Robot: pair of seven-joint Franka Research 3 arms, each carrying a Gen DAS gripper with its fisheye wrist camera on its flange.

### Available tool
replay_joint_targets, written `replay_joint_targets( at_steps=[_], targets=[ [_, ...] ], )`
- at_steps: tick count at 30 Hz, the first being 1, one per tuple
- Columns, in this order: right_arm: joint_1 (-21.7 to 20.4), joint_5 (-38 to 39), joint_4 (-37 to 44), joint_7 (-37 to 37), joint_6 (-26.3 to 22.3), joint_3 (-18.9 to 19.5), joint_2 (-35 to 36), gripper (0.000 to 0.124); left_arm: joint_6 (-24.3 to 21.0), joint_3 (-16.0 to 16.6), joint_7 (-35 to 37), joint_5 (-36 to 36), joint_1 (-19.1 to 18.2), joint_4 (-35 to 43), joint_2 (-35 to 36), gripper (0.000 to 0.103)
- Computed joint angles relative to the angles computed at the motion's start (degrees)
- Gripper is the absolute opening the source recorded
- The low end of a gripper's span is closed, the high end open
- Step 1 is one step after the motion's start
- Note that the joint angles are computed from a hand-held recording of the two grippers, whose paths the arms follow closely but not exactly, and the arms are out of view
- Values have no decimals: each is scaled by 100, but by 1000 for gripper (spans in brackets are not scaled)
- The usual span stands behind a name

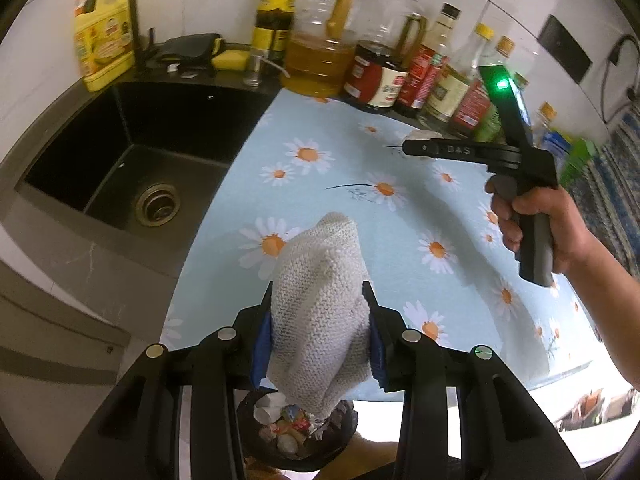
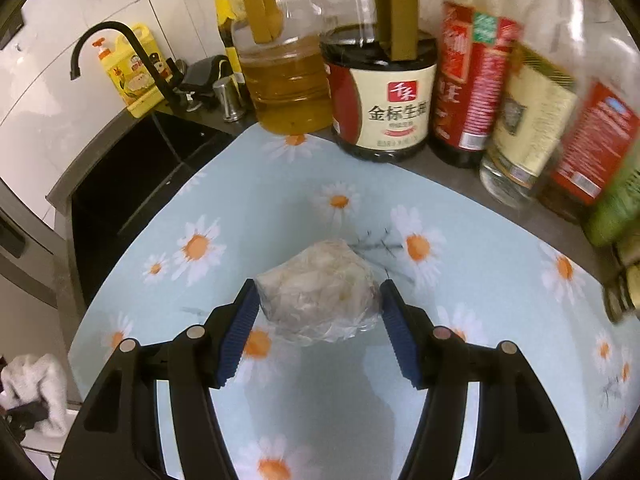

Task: Collect trash
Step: 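Grasp the clear bag of white scraps with the right gripper while the left gripper holds the cloth, then carry the white cloth and clear bag down over the trash bin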

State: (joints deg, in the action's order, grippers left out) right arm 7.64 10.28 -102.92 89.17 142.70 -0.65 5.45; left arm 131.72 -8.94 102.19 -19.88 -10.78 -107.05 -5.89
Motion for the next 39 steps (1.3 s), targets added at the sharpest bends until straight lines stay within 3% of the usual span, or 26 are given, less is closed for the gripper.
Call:
replay_joint_targets(
  at_steps=[8,15,24,32,39],
  targets=[
    [3,-284,-1403,1196,270,176,-1423,62,-197,143,1201,-770,-11,-94,-86,37],
    [-127,-774,-2555,2494,401,650,-2576,62,-517,294,2189,-1337,25,-346,-334,37],
    [-128,-1129,-3556,4071,226,1435,-3880,62,-1085,525,3086,-1665,68,-810,-746,37],
    [219,-1004,-3911,4916,25,1785,-4394,62,-1589,686,3549,-1724,115,-1180,-1059,37],
    [514,-957,-4068,5368,97,1971,-4349,63,-1776,771,3685,-1631,181,-1436,-1221,37]
  ],
)
